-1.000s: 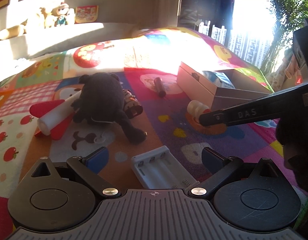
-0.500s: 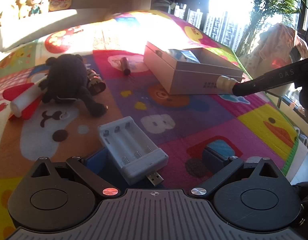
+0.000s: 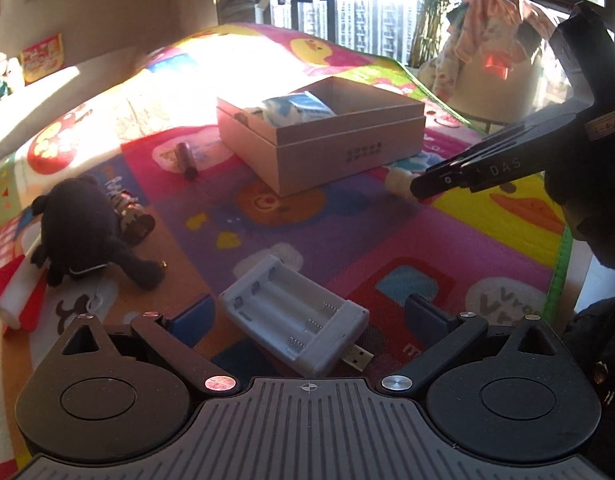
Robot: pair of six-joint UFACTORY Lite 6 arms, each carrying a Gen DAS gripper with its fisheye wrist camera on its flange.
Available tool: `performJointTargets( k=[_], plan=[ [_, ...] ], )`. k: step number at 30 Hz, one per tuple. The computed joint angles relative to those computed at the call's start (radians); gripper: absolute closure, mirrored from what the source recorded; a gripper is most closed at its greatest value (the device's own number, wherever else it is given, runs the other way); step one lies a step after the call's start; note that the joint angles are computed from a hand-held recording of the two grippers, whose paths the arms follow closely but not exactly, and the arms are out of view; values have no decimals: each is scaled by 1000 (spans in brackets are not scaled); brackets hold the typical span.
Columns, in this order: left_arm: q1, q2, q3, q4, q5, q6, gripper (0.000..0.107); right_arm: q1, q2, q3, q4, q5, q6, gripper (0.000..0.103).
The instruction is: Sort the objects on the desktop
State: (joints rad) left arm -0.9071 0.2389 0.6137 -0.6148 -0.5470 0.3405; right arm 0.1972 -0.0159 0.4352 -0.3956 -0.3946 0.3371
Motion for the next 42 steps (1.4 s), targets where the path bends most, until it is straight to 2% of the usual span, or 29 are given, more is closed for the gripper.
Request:
performJointTargets(
  k=[1, 2, 3, 5, 9, 12, 14, 16, 17, 19, 20, 24, 28, 34, 39, 42],
  plan=[
    [1, 16, 13, -10, 9, 12, 4, -7, -1, -16, 4, -27, -11, 78],
    [0, 29, 26, -31, 18, 25, 4, -14, -2, -34, 15, -59, -26, 68],
    [-3, 47, 44, -74, 22, 56, 4, -20, 1, -53, 35, -100, -44, 52],
    [-17, 72, 67, -199, 11, 150, 4, -21, 23, -69, 83, -162, -75, 40],
    [-16, 100, 110, -334, -16, 254, 4, -26, 60, -84, 134, -248, -98, 38],
    [-19, 174, 195, -494, -110, 407, 4, -32, 89, -94, 168, -300, -130, 29],
    [-5, 225, 253, -566, -157, 461, 4, -32, 119, -91, 206, -318, -161, 27],
    [50, 209, 254, -504, -88, 383, 4, -45, 151, -82, 208, -323, -152, 25],
    [90, 183, 237, -418, -18, 289, 4, -62, 154, -76, 176, -316, -122, 25],
    [139, 140, 195, -258, 54, 93, 4, -94, 157, -80, 135, -340, -82, 21],
    [148, 125, 174, -201, 66, 25, 4, -101, 159, -81, 126, -347, -74, 18],
    [143, 66, 91, -57, 76, -156, 4, -111, 169, -77, 98, -355, -51, 17],
    [105, 48, 75, -14, 83, -232, 4, -118, 172, -78, 87, -363, -40, 15],
    [50, 48, 95, 188, 133, -404, 4, -117, 169, -83, 104, -367, -38, 12],
    [-5, 24, 90, 97, 181, -287, 4, -112, 167, -87, 120, -372, -44, 8],
    [13, -3, 68, 279, 217, -444, 4, -111, 168, -86, 121, -371, -44, 7]
  ],
)
